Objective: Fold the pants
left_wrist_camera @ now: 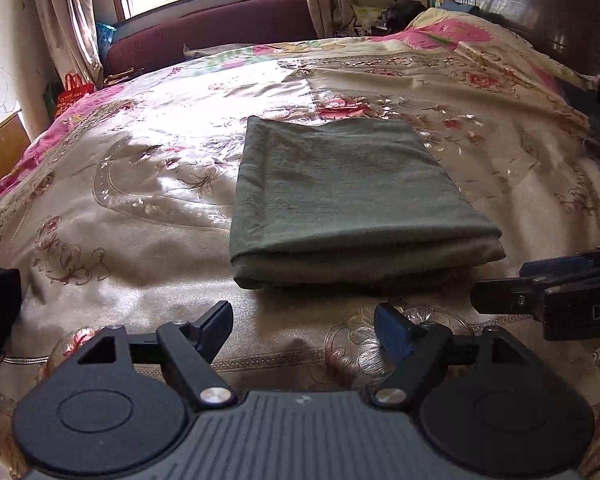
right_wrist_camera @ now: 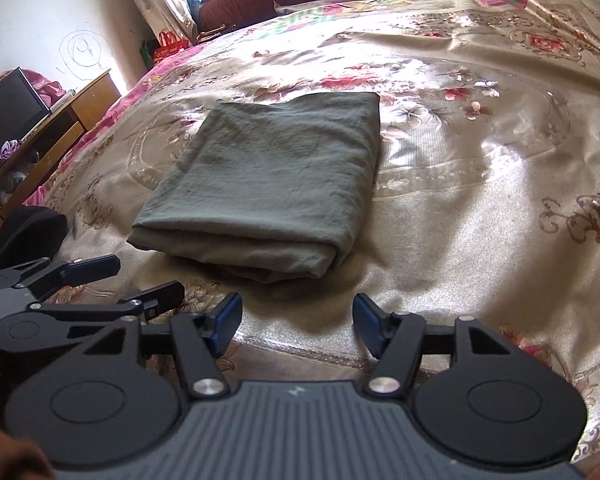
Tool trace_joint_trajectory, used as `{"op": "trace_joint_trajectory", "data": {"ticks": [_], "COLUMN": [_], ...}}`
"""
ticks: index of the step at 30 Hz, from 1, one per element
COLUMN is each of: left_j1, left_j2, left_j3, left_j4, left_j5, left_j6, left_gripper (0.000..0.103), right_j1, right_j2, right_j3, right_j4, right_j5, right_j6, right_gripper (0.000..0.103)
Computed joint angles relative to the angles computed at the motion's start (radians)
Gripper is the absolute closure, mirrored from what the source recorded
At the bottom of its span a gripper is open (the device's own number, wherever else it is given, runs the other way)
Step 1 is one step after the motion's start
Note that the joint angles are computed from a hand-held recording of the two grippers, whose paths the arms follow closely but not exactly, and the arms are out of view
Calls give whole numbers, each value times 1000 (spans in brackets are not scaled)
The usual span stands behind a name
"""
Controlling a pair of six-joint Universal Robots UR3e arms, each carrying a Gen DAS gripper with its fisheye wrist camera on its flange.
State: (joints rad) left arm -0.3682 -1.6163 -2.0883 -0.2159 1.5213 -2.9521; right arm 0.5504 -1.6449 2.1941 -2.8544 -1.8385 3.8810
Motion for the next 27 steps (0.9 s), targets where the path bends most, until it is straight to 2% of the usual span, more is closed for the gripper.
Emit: {"op": "trace_joint_trajectory", "data": {"ticks": [6, 27], "left_j1": [5, -13], "left_j2": [20, 19], "left_j3": [-20, -47], "left_j4": [23, 56], "left_j5": [1, 28], "left_j6": [-17, -21], "left_gripper": [6, 4], "right_j1": [26, 36], "right_j2": [25, 36], "right_j3": [-31, -17], "right_j4": [2, -17], "right_j5": [-14, -14], "right_j6": [-2, 19], "right_gripper": [39, 38]}}
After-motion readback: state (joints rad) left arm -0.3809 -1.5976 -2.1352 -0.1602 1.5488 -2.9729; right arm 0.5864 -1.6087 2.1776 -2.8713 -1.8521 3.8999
